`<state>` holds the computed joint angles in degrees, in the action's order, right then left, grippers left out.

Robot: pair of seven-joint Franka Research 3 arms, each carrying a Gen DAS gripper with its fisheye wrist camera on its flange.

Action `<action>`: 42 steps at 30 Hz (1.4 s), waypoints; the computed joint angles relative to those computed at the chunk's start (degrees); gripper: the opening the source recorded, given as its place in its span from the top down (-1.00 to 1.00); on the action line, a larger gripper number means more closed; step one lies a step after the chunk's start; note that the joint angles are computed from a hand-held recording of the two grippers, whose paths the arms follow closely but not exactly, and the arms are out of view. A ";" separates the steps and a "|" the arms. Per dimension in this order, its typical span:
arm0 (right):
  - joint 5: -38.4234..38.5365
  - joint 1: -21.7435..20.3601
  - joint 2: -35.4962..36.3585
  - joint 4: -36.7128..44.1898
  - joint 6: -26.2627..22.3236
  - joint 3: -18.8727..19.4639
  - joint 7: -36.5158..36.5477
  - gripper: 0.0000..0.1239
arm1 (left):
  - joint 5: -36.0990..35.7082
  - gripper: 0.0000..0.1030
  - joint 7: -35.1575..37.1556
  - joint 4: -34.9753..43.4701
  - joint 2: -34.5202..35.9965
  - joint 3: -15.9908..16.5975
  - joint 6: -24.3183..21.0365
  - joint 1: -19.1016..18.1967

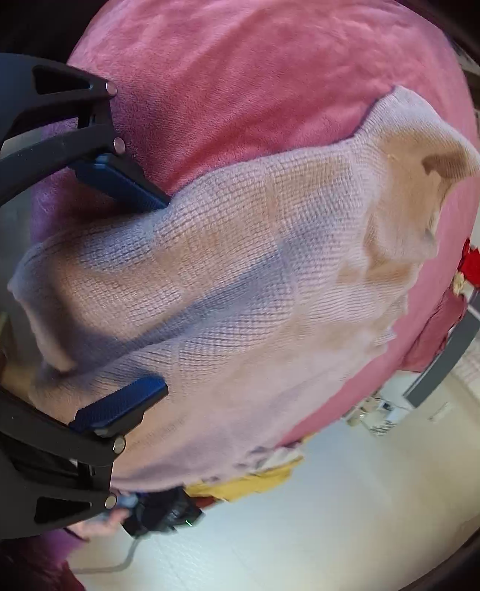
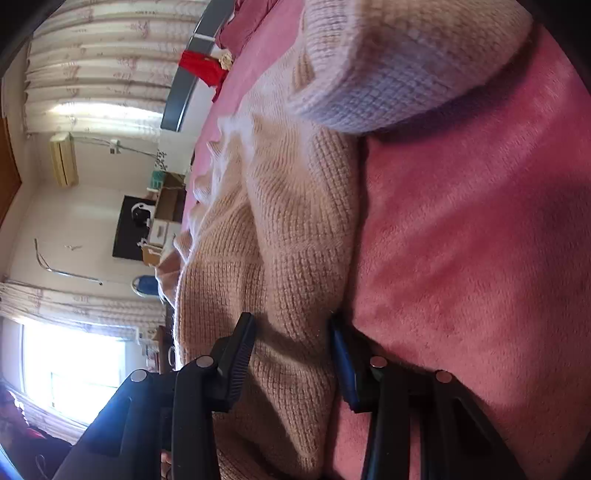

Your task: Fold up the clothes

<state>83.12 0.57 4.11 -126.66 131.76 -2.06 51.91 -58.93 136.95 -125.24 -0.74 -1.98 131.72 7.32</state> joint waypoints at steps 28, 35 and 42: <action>-21.27 -0.73 -7.13 -1.35 5.89 -3.15 12.70 0.56 | 6.46 -0.55 2.09 5.37 4.05 -1.16 -7.12 4.35; -10.41 -1.77 -10.92 -7.70 4.27 -4.79 7.48 0.47 | 9.15 -0.68 -2.78 2.00 2.72 -3.04 2.17 0.01; -17.71 -0.65 -9.48 -5.51 4.07 -3.44 11.67 0.41 | 10.19 0.79 -0.75 4.09 2.56 0.00 -6.71 1.71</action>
<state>65.40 -0.07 -5.37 -132.16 135.83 -5.51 63.58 -48.74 136.21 -121.15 1.82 -1.98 125.02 9.03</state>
